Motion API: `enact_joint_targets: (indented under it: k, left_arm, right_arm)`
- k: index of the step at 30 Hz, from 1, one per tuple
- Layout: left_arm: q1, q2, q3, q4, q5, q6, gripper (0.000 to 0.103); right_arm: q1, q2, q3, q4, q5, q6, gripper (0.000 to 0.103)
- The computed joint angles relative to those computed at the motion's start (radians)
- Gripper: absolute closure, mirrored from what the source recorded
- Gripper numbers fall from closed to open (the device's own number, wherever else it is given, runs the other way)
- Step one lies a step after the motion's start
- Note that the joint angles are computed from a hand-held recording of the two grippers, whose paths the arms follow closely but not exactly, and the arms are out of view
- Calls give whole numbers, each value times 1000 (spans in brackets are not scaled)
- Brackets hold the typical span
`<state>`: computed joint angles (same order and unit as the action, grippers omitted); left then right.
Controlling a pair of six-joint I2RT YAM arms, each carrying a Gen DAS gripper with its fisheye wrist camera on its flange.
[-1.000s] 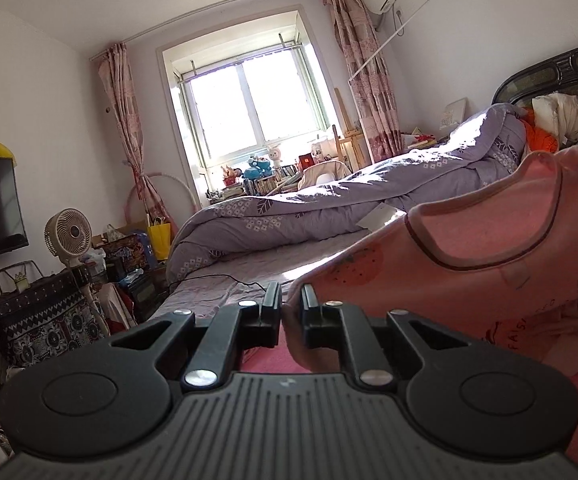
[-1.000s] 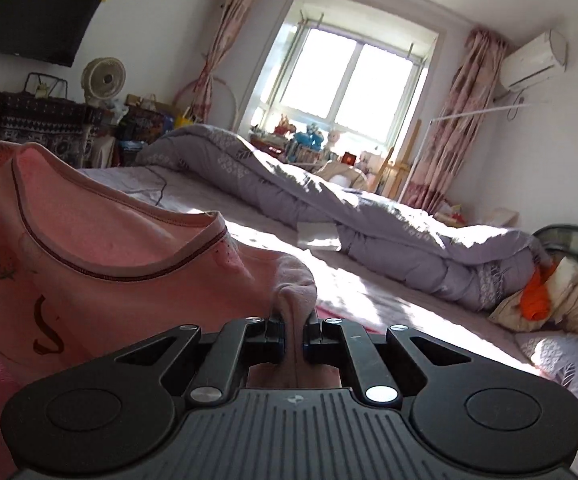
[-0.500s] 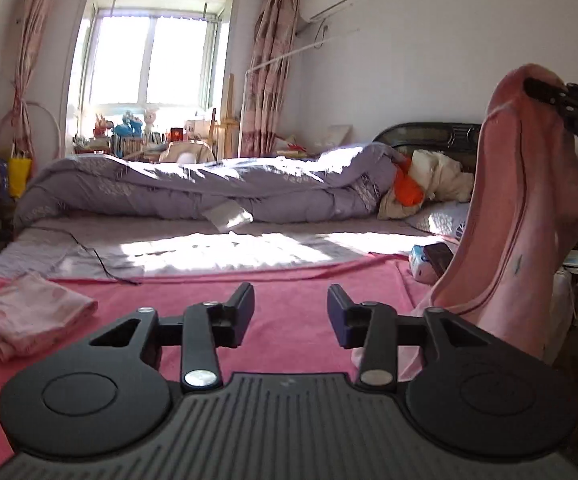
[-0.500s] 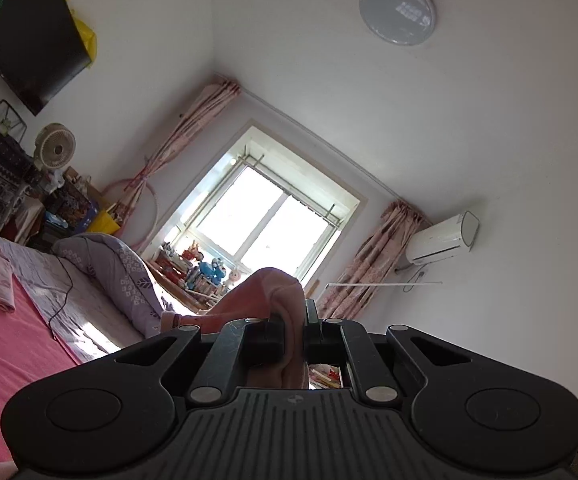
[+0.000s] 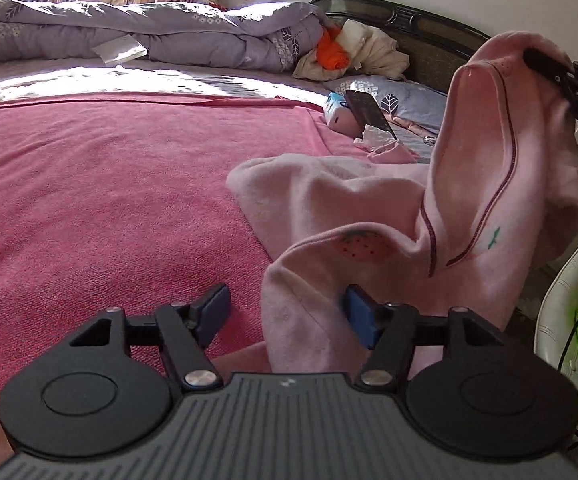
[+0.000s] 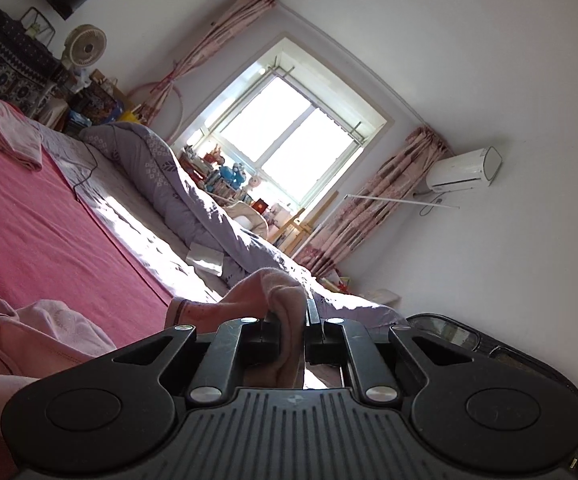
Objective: Fold clothes
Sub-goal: 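Raise the shirt by its shoulders with both grippers and shake it out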
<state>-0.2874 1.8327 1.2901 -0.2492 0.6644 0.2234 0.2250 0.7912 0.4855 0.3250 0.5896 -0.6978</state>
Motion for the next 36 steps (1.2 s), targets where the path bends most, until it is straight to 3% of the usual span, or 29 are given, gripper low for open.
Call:
enact_joint_targets:
  k: [2,3,7,11,14,17,21,25,31,36]
  left_arm:
    - [-14,-15,-14,12,-19,-7,60]
    - [-16,-22,-13,1,-13,-23,77]
    - [-43,-129,-99,65,-108,-20,88]
    - [-46,-275,-200,196,-202,-9,92]
    - [-53,-366,-279,363,-361,-6,92]
    - [-48,-433,-340,526,-492,-69,92]
    - [-38,-517,-358,632,-603,-113,92]
    - [-18,-606,-300,657,-670,-67,91]
    - [52,-697,-100,614,-675,-33,88]
    - [89,-772,-38,623,-709,89,88]
  right_arm:
    - [-32,17,-5,9,-21,18,92]
    - [-35,19,-9,14,-19,22,92]
    - [-54,11,-20,27,-20,40,91]
    - [-27,8,-35,128,30,-42,91]
    - [0,11,-32,216,59,-96,91]
    - [60,33,-33,364,116,-200,91]
    - [185,56,-11,557,169,-409,91]
    - [299,94,75,709,159,-655,90]
    - [434,124,278,791,141,-862,89]
    - [542,159,363,960,105,-1074,88]
